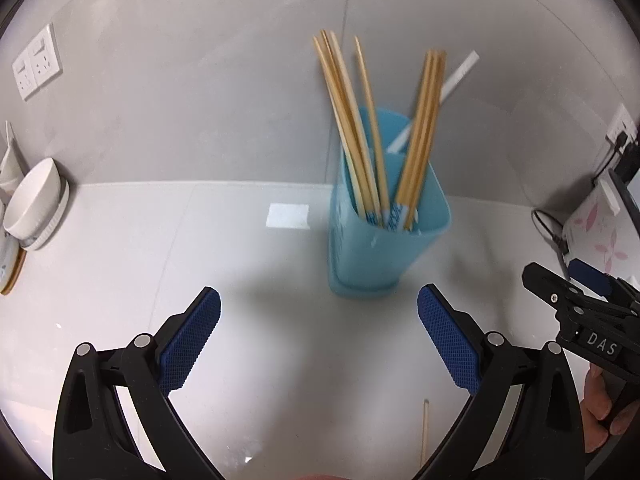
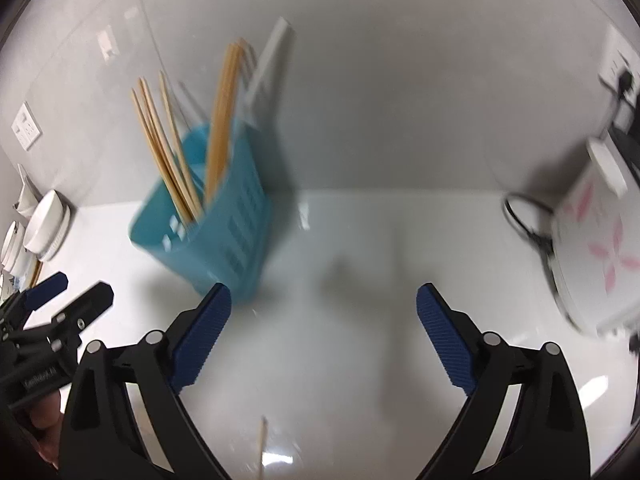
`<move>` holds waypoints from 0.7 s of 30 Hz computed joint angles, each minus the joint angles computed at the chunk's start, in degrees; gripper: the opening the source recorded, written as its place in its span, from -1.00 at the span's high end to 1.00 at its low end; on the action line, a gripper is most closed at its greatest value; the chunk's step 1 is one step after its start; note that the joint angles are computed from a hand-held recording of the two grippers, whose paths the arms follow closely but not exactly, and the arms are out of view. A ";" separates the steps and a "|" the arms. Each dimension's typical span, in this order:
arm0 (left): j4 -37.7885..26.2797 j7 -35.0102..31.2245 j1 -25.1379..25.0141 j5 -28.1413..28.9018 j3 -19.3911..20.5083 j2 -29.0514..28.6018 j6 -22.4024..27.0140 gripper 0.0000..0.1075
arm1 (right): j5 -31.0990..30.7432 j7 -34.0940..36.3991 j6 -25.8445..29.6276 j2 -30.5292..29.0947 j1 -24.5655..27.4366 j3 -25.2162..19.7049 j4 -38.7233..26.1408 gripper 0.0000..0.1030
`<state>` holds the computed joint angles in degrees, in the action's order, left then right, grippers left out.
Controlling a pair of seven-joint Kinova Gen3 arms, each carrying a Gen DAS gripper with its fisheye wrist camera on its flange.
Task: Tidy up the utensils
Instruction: 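Move the open right tool back to the plain pale chopstick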
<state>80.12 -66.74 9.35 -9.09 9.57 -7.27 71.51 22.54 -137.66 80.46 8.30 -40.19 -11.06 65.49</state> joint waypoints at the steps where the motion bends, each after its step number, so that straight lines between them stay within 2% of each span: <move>1: 0.26 0.46 0.42 -0.04 0.62 -0.11 0.53 -0.80 | 0.21 -0.75 0.78 -0.75 -0.17 0.01 1.21 -0.75; 7: 2.61 2.26 2.84 0.96 2.35 0.78 3.06 -0.80 | -1.89 -3.28 3.56 -4.90 1.84 -1.07 8.32 -0.75; 12: 3.14 4.76 5.80 1.37 3.67 2.98 7.44 -0.80 | -4.57 -4.77 4.90 -8.77 4.55 -2.83 14.77 -0.75; 21: 6.97 10.31 11.00 2.45 5.46 4.17 8.52 -0.80 | -12.20 -4.17 6.19 -14.49 9.82 -4.11 23.29 -0.75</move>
